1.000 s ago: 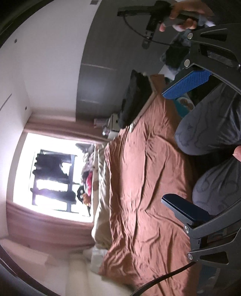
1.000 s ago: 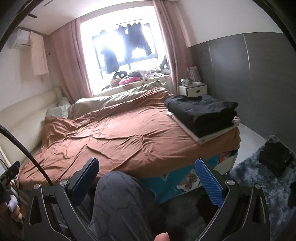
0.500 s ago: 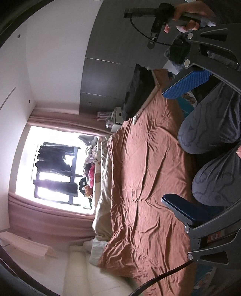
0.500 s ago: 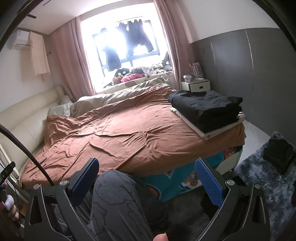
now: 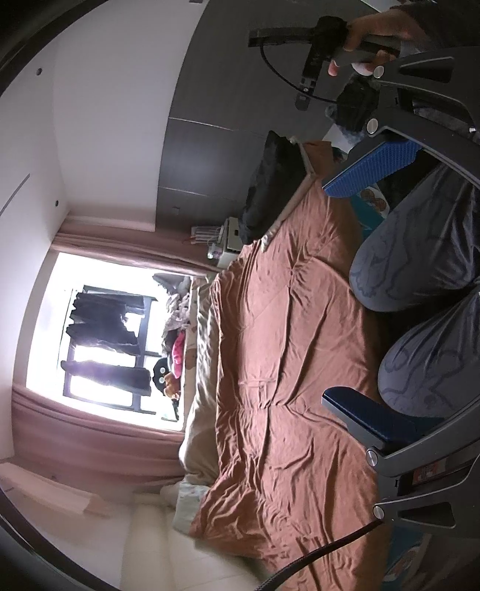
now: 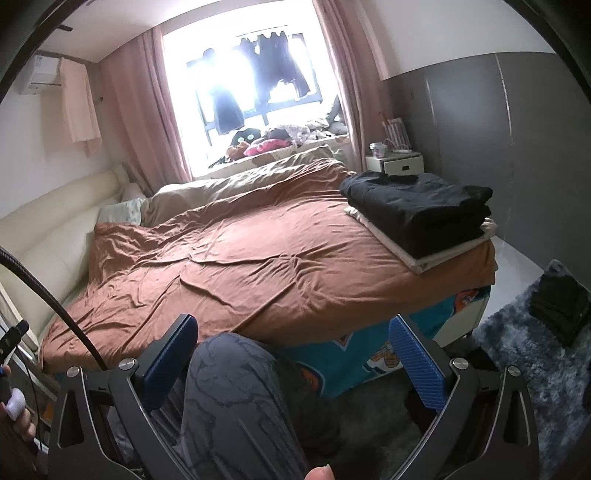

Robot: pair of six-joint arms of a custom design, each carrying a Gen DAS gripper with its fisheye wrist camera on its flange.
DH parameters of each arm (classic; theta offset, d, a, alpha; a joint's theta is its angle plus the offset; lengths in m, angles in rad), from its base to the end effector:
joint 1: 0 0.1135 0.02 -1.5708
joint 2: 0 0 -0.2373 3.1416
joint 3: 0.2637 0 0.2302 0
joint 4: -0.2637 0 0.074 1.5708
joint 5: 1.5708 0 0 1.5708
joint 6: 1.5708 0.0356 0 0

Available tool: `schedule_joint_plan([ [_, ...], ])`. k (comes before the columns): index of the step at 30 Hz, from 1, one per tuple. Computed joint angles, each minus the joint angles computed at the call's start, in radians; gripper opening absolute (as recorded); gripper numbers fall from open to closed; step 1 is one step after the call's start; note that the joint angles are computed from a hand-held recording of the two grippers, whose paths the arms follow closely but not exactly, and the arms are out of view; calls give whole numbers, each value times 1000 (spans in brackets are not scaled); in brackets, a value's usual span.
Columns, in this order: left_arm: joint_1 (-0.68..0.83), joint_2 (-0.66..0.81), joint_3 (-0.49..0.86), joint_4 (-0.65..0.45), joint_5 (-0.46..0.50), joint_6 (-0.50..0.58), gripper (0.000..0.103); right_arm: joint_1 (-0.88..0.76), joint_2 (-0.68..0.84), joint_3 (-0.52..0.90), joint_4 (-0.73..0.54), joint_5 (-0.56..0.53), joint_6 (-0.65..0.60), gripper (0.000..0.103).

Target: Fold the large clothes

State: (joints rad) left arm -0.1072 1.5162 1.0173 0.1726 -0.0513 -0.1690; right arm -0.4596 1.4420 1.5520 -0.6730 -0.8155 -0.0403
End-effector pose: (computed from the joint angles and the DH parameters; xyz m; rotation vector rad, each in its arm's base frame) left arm 0.3330 -0.0340 0.2617 -0.0936 1.8967 -0.1392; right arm 0.2688 -0.1041 0.3804 -0.0480 1.9847 0.5449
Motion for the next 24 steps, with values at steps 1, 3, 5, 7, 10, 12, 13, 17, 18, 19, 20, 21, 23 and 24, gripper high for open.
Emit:
schedule_joint_plan([
  [1, -5, -2, 0, -1, -6, 5, 103, -6, 2, 2, 1, -4, 5, 103],
  [3, -2, 0, 5, -4, -3, 10, 103, -17, 2, -6, 8, -13, 10, 103],
  [5, 1, -4, 2, -5, 5, 8, 103, -28, -2, -15, 9, -22, 7, 103],
  [7, 0, -8, -2, -1, 3, 6, 103, -33, -7, -17, 2, -27, 4, 103],
  [10, 2, -14, -11, 6, 0, 7, 103, -42, -4, -13, -10, -42, -3, 103],
  [12, 4, -18, -18, 10, 0, 4, 103, -49, 3, -8, -12, -53, -5, 103],
  [13, 5, -20, -20, 12, 2, 1, 103, -51, -4, -17, -9, -58, -6, 103],
  [17, 3, -14, -20, 17, -7, 4, 103, -59, 0, -20, -16, -68, -20, 103],
  [18, 2, -11, -17, 16, -9, 5, 103, -59, 2, -19, -19, -63, -21, 103],
  [19, 0, -7, -15, 16, -10, 5, 103, -58, 6, -17, -20, -60, -21, 103],
  [20, -2, -7, -14, 16, -12, 5, 103, -57, 11, -16, -20, -59, -18, 103],
  [21, -3, 0, -8, 12, -11, 5, 103, -56, 17, -8, -24, -57, -14, 103],
  [23, -3, 16, 7, 5, -8, 8, 103, -52, 27, 4, -30, -56, -8, 103],
  [24, -6, 24, 15, 2, -10, 11, 103, -49, 31, 11, -33, -52, -4, 103],
])
